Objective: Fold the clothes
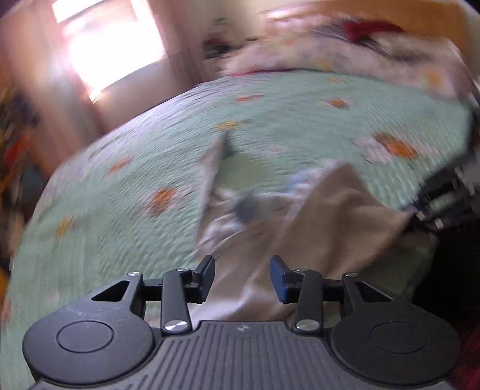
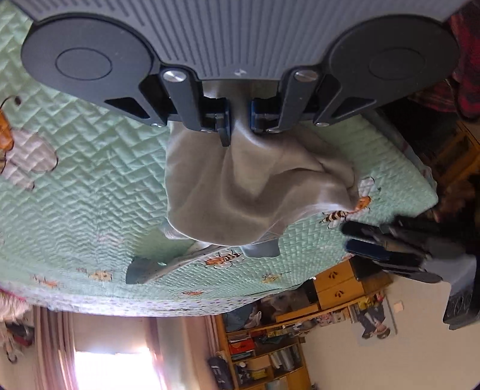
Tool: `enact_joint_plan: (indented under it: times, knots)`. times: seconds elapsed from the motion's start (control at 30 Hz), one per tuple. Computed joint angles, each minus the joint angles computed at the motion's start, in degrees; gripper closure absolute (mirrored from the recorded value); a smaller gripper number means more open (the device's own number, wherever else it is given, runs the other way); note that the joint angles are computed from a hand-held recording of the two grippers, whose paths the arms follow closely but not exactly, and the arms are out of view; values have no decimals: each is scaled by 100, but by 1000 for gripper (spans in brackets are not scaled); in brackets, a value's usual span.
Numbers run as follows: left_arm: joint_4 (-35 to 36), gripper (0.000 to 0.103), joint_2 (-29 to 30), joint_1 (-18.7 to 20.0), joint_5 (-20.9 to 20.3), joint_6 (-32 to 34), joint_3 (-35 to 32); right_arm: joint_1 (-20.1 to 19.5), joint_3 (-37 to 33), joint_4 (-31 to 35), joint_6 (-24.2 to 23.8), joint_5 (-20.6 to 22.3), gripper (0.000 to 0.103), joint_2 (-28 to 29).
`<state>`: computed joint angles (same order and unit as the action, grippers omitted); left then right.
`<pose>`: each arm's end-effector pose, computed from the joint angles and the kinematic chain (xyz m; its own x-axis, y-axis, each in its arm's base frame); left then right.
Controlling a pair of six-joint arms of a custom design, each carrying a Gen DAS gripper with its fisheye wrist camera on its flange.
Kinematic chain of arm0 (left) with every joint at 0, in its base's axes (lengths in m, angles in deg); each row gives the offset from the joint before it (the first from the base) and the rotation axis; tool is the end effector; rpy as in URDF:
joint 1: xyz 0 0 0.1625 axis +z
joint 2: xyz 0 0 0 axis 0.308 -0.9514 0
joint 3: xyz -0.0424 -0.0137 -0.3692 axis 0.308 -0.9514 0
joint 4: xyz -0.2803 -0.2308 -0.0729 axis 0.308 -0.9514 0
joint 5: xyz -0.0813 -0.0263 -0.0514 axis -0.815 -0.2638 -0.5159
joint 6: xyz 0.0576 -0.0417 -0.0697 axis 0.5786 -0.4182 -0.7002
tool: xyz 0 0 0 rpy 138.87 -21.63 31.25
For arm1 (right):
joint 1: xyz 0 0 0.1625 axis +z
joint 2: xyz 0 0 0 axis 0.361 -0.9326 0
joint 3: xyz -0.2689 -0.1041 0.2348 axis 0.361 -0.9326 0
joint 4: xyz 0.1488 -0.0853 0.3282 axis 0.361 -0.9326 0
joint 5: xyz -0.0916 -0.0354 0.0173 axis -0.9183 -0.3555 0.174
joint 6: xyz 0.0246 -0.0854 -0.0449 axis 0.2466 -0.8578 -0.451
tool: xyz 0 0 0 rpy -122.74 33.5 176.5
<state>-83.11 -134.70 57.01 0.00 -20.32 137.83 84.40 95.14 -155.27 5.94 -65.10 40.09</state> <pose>0.0046 -0.7170 0.3844 -0.3850 0.3963 -0.8335 0.8335 0.5372 -0.1296 0.3432 -0.7512 -0.0367 -0.6647 -0.6779 0.3139 -0.7410 0.5451 -0.3920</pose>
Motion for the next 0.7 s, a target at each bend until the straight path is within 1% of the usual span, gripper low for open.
enact_joint_plan:
  times: [0.07,0.1,0.2,0.27,0.37,0.4,0.43,0.47,0.5,0.6,0.63,0.7]
  knots:
    - [185,57,173,-13,-185,441,-72,-19,252,-209,127,49,90,-124]
    - [282,55,235,-12,-209,612,-95,-24,340,-336,187,52,89,-161]
    - [443,54,416,-6,-159,1115,-138,-45,427,-624,444,46,88,-193]
    - [267,49,572,-13,-59,1294,-225,-75,429,-713,664,106,87,-200]
    - [-99,50,827,-27,103,1522,-397,-128,421,-736,886,343,87,-193]
    - [-220,57,916,-30,155,1602,-462,-135,407,-772,943,383,86,-180]
    - [-190,78,976,-34,205,1530,-554,-141,368,-799,1023,421,86,-155]
    - [-63,92,1017,-37,254,1360,-664,-152,277,-783,1109,463,86,-112]
    - [82,101,1051,-31,263,1117,-782,-163,228,-810,1163,490,85,-86]
    - [415,102,1052,12,12,152,-1177,-195,180,-999,1281,515,83,-43]
    - [498,102,1058,18,-80,-194,-1361,-207,191,-1081,1347,510,77,-42]
    - [567,102,1067,6,-274,-699,-1719,-228,314,-1234,1374,580,72,-92]
